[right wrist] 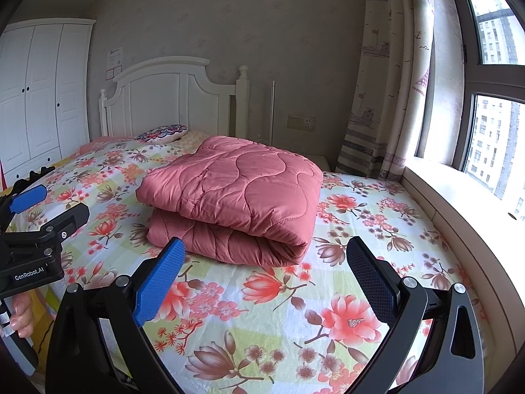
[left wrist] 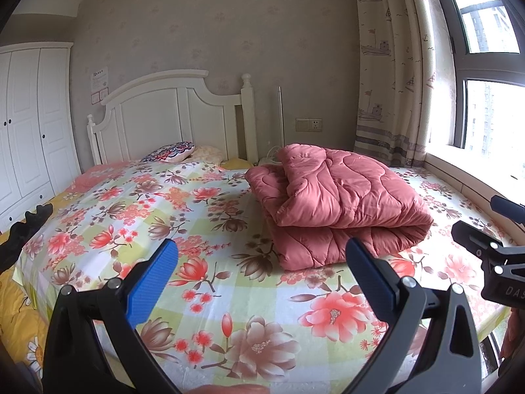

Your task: Fold large clothes

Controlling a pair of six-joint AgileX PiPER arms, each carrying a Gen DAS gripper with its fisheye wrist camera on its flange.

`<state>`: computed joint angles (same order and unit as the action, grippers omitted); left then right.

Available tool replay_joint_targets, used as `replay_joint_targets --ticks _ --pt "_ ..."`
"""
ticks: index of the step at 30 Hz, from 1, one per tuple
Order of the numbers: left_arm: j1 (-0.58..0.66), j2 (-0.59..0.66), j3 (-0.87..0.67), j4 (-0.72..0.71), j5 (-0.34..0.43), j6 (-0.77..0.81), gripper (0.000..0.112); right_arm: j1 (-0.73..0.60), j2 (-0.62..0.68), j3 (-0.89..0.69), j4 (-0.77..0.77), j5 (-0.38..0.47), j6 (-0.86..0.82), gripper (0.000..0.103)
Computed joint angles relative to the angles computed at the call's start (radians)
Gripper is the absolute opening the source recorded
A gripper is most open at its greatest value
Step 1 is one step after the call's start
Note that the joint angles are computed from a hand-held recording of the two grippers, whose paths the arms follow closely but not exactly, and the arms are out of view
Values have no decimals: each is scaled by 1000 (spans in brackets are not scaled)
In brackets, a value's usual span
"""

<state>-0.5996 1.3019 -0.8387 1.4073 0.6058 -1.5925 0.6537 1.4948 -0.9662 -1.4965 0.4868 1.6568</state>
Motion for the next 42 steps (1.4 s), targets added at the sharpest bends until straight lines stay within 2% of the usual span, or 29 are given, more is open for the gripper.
replay_joint_targets --ticks 3,19,28,33,35,37,41,42 --pt "-8 3 7 27 13 -35 101 -1 0 0 0 -1 0 97" --pt "-11 0 4 9 18 -14 101 2 4 -1 4 -4 -3 97" --pt "-4 23 -29 18 2 8 101 4 -2 9 -20 -4 20 97" --pt "15 46 -81 19 -41 31 101 10 -22 32 -63 8 51 97" --pt "53 59 -124 -76 -111 145 101 -6 -24 36 -76 -7 57 97" --pt "122 95 -179 -260 -260 345 101 -35 -11 22 -55 -34 27 97" --pt "257 218 -338 -657 -319 735 101 -154 28 -35 45 -135 -89 97" --pt "319 274 -400 -757 -327 819 101 -207 43 -62 116 -164 -166 97"
